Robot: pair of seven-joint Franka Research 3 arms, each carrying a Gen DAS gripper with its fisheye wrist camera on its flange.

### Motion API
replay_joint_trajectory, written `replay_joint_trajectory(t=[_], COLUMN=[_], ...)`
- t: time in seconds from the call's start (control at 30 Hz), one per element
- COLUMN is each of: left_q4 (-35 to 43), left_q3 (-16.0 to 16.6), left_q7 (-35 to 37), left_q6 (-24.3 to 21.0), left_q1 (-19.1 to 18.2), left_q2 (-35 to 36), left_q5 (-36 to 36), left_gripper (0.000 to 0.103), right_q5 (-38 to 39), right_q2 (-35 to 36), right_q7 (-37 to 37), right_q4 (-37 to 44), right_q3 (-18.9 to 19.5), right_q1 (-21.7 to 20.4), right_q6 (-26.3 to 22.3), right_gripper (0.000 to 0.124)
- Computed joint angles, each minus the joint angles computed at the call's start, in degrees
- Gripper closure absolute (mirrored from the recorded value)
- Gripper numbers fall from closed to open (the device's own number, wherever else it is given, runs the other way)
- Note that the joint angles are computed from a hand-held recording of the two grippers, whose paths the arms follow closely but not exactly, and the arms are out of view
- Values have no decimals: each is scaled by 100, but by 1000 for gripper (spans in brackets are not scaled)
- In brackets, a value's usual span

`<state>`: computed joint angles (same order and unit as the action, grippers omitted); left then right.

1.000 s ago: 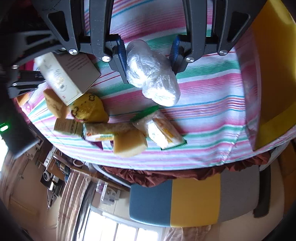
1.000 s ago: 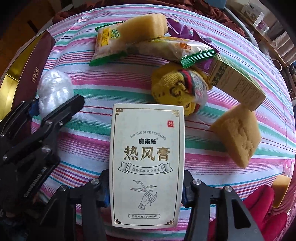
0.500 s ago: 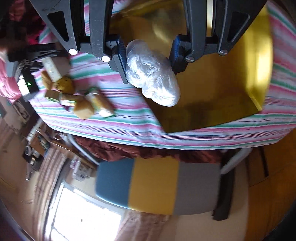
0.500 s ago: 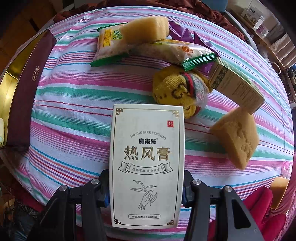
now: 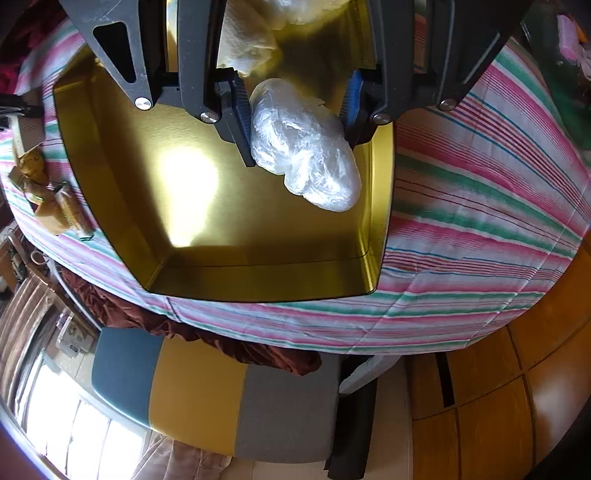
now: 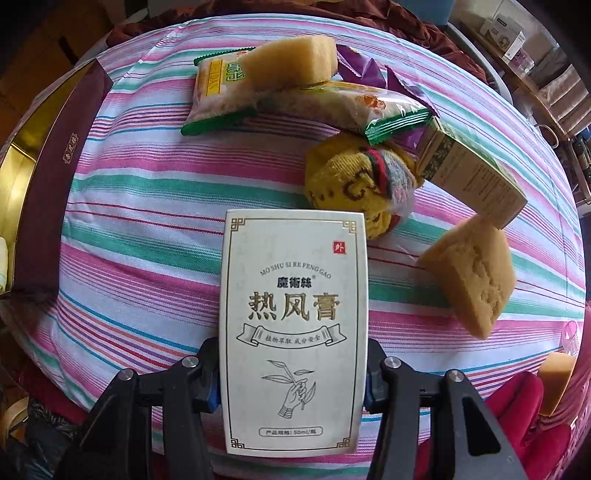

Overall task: Organize objects
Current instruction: 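Carry the wrapped bundle into the gold box and release it with the left gripper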

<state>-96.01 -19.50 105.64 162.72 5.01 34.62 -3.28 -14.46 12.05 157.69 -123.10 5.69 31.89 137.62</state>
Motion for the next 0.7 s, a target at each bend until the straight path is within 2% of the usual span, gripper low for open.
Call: replay_joint_trajectory(t=[0.03, 0.17, 0.27, 0.4, 0.5, 0.6, 0.7], left_q4=[24, 0, -100, -297, -442, -729, -1081], left_q3=[8, 117, 210, 42, -239, -155, -500], left_q7=[10, -23, -133, -7, 291, 277, 495], left_q6=[-56, -163, -120, -18, -40, 273, 536], left_q1=[9, -54, -109, 66, 328, 277, 645], left_q2=[27, 31, -33, -141, -219, -411, -619], left_q5=[8, 91, 157, 50, -210, -218, -528], left_gripper=[61, 58, 58, 51, 46, 42, 36], right_q5=[-2, 34, 9, 5, 4, 5, -3], right_q2=[126, -52, 228, 270, 268, 217, 103], right_q7=[-29, -156, -70, 33, 16, -10, -34], right_q4=[159, -78, 304, 363, 349, 274, 120], right_q3=[-22, -68, -42, -50, -81, -104, -118], right_q1=[4, -73, -11, 99, 107, 82, 27], right_q6=[-20, 56, -69, -106, -92, -57, 7], right_gripper=[71, 71, 71, 71, 71, 71, 71])
